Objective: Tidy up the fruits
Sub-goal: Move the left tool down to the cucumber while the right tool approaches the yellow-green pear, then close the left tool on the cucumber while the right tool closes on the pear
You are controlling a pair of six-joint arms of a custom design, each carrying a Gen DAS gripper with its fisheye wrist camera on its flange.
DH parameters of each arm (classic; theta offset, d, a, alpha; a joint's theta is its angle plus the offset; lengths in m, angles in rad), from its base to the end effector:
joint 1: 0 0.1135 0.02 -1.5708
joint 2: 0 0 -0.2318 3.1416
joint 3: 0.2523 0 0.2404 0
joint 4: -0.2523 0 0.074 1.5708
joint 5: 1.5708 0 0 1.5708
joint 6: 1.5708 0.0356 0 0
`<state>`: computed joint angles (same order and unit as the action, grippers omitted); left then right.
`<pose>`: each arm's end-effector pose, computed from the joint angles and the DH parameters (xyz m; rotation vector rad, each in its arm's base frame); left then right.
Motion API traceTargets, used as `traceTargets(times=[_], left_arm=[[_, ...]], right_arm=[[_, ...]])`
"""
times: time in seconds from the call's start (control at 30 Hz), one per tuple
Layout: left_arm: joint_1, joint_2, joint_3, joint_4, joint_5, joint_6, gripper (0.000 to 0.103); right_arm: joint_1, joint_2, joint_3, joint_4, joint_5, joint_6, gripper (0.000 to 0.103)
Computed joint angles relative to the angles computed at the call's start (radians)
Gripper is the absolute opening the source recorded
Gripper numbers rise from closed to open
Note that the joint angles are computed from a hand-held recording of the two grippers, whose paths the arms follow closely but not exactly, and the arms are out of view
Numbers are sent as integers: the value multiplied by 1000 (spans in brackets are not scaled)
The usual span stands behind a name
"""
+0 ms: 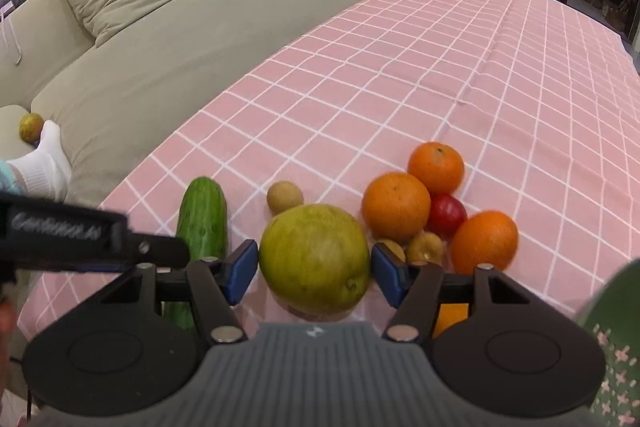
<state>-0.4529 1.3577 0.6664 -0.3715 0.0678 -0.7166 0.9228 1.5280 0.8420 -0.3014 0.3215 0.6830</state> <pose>0.2164 -0.1080 0.1422 -0.3334 2.6964 -0.4662 0.1826 0.2225 0.1541 -0.1782 2.4969 0.2584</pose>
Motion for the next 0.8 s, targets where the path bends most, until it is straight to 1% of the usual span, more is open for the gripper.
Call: traceTargets(times=[0.1, 0.23, 0.37, 0.47, 0.57, 0.7, 0.77, 0.8], left_arm=[[-12, 19, 3, 13, 2, 10, 58], [-44, 59, 13, 26, -5, 15, 58], [-71, 107, 30, 36, -32, 25, 58], [-64, 140, 36, 57, -15, 13, 58], [-70, 141, 35, 59, -28, 20, 52], [-66, 137, 31, 62, -22, 31, 51], [-58, 131, 28, 68, -2, 33, 44], [-59, 133, 33, 61, -2, 34, 43]], right_arm=[[39, -51, -20, -42, 20, 7, 59], [104, -90, -33, -110, 46, 46, 59], [148, -107, -46, -133, 75, 66, 59], [162, -108, -54, -126, 91, 59, 60], [160, -99, -57, -107, 91, 45, 60], [143, -59, -52, -76, 66, 38, 63], [144, -32, -45, -68, 66, 37, 63], [143, -25, -45, -65, 63, 38, 63]])
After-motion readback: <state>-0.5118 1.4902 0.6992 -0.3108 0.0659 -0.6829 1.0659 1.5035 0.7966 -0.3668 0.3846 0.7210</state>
